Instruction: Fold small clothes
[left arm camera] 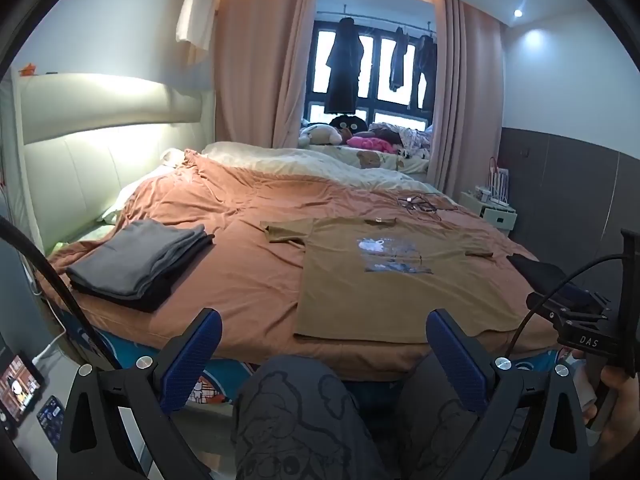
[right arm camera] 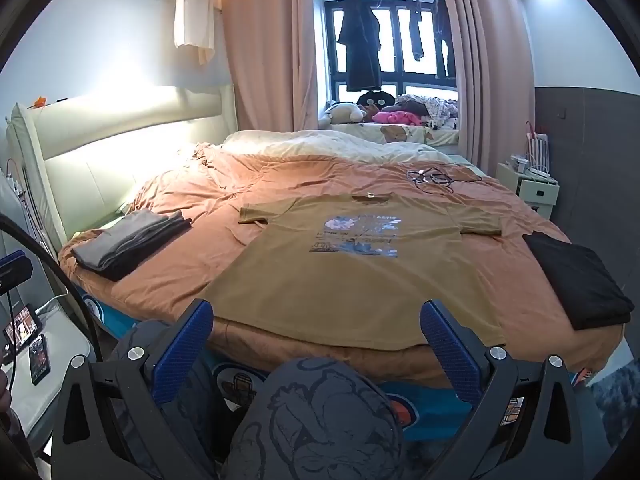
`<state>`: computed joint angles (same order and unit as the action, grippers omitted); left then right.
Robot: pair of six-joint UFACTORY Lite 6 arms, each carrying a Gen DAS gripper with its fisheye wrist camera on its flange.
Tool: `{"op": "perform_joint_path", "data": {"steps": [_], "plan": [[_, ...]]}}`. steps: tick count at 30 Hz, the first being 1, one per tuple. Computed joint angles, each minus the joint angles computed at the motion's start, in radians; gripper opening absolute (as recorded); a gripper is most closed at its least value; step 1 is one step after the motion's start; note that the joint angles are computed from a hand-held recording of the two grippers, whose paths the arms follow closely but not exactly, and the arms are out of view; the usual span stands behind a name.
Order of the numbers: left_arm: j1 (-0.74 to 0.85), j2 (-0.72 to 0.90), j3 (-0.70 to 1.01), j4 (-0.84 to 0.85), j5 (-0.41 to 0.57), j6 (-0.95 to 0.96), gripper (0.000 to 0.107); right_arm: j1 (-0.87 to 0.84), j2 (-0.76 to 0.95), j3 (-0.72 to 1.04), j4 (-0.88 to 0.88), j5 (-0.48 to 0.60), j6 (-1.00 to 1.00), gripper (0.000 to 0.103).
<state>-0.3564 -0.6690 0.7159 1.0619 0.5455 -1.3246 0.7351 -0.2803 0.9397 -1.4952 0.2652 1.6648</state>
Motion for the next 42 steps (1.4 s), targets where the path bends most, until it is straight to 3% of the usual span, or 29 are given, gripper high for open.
{"op": "perform_joint_path", "data": {"steps": [30, 37, 40, 42], "plan": [[-0.003, 0.0, 0.0, 0.026, 0.012, -0.007, 0.103, -0.009, -0.02, -0.028, -0.058, -0.006, 0.068, 0.103], [-0.06, 0.0, 0.031, 0.023, 0.074, -0.02, 0.103, -0.015, -0.027, -0.012, 0.066, -0.008, -0.07, 0.103], [-0.01, 0.005, 0.028, 0.004, 0.019, -0.004, 0.103, -0.019, -0.021, 0.015, 0.159, 0.006, -0.171, 0.103], [-0.034, -0.005, 0.019, 0.028, 0.041, -0.039, 0.103, -0.032, -0.022, 0.025, 0.19, -0.001, -0.202, 0.103]]}}
